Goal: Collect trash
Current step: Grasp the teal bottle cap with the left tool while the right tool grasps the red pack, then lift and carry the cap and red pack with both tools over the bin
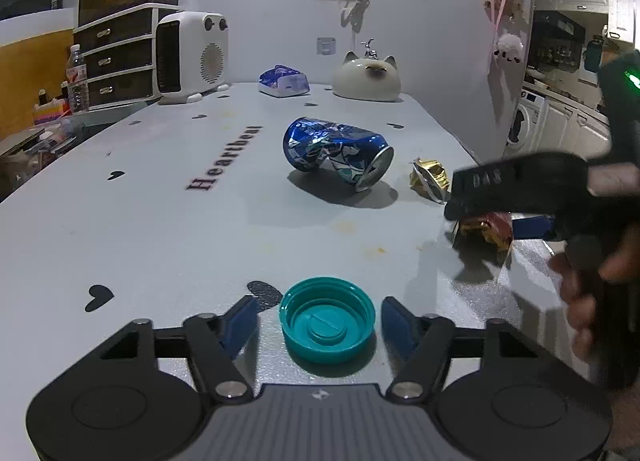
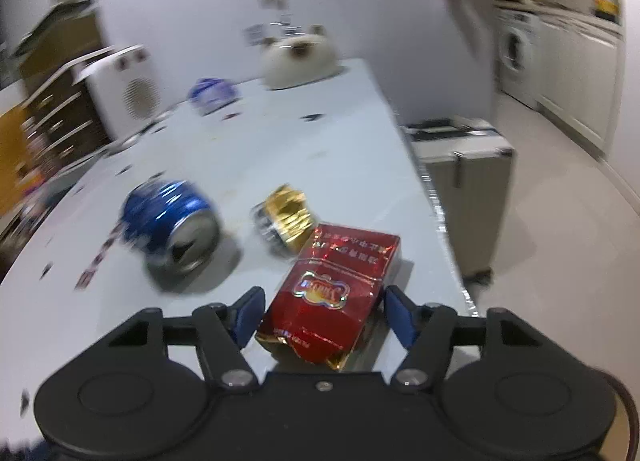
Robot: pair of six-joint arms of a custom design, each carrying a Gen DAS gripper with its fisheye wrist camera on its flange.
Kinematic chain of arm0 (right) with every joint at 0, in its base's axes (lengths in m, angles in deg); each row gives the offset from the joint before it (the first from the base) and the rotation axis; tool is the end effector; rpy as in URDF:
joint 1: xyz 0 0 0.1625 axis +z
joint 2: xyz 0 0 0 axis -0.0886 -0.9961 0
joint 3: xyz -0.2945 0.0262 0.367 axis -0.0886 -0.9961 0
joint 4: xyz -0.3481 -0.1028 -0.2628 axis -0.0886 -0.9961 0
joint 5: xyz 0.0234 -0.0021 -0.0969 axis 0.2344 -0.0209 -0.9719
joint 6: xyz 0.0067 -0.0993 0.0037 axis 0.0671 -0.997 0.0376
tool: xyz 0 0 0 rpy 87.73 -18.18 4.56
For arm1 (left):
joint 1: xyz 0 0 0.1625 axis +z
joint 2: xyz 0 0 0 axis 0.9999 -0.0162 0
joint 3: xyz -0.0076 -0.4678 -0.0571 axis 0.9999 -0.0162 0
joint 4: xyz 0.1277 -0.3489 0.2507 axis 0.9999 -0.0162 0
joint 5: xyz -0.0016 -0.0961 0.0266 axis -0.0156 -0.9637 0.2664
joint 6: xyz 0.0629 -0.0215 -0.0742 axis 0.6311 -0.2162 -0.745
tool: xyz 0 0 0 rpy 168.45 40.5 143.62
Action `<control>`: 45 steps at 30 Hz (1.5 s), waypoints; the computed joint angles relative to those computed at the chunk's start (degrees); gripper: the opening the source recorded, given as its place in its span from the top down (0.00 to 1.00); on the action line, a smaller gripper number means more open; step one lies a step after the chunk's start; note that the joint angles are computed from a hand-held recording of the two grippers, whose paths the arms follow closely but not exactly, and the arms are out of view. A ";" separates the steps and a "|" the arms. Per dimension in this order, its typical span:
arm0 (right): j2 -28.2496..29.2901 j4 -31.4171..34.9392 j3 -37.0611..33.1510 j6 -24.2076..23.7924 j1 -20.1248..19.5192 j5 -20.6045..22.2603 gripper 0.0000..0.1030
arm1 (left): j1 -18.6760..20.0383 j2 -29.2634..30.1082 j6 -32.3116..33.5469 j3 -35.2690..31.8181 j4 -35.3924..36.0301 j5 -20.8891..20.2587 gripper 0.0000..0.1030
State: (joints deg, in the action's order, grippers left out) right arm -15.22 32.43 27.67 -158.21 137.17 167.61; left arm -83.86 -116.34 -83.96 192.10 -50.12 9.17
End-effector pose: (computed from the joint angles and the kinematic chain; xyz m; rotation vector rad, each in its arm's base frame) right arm 0.2956 -0.2667 0.1815 -0.1147 -2.1266 1.2889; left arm -0.2384 -0.2306 0.2502 0.8945 2.3199 -0.9337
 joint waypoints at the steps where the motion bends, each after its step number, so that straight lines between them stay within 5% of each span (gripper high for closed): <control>1: -0.83 -0.35 0.88 -2.02 0.48 -1.29 0.37 | -0.10 -0.04 0.40 -0.04 0.16 -0.13 0.39; 8: -5.27 1.29 5.72 -11.49 5.10 -10.72 0.37 | -0.49 -1.16 1.66 0.06 0.98 -0.42 0.51; 12: -7.09 4.60 7.97 -11.99 9.03 -14.57 0.36 | -0.43 -2.04 2.76 0.29 0.12 -1.43 0.51; 18: -5.94 8.87 9.40 -13.38 16.90 -14.65 0.29 | -0.87 -2.73 2.52 0.47 0.66 -1.65 0.51; 20: -3.35 11.61 8.82 -10.35 19.81 -10.56 0.19 | -1.17 -2.90 2.08 0.45 1.29 -1.63 0.51; 26: -1.60 17.40 9.39 1.49 23.41 -5.00 0.19 | -1.87 -3.74 1.00 0.45 2.98 -1.66 0.51; 33: -3.27 10.32 10.12 0.27 21.71 -6.04 0.20 | -2.96 -4.28 -0.52 0.23 5.68 -1.52 0.51; 36: -1.26 9.62 9.71 3.59 20.63 -5.57 0.26 | -3.76 -4.64 -1.82 0.19 7.47 -1.39 0.51; 40: 2.33 12.45 8.83 11.80 21.61 -3.26 0.47 | -5.18 -5.38 -4.84 0.06 10.61 -1.15 0.50; 45: 3.97 16.69 8.72 20.05 23.82 -1.98 0.49 | -6.51 -9.26 -7.84 0.71 11.86 -2.35 0.50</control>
State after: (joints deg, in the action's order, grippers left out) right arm -11.25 49.11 36.39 -138.16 160.99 165.63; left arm -90.37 -125.59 -91.81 192.81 -38.26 6.82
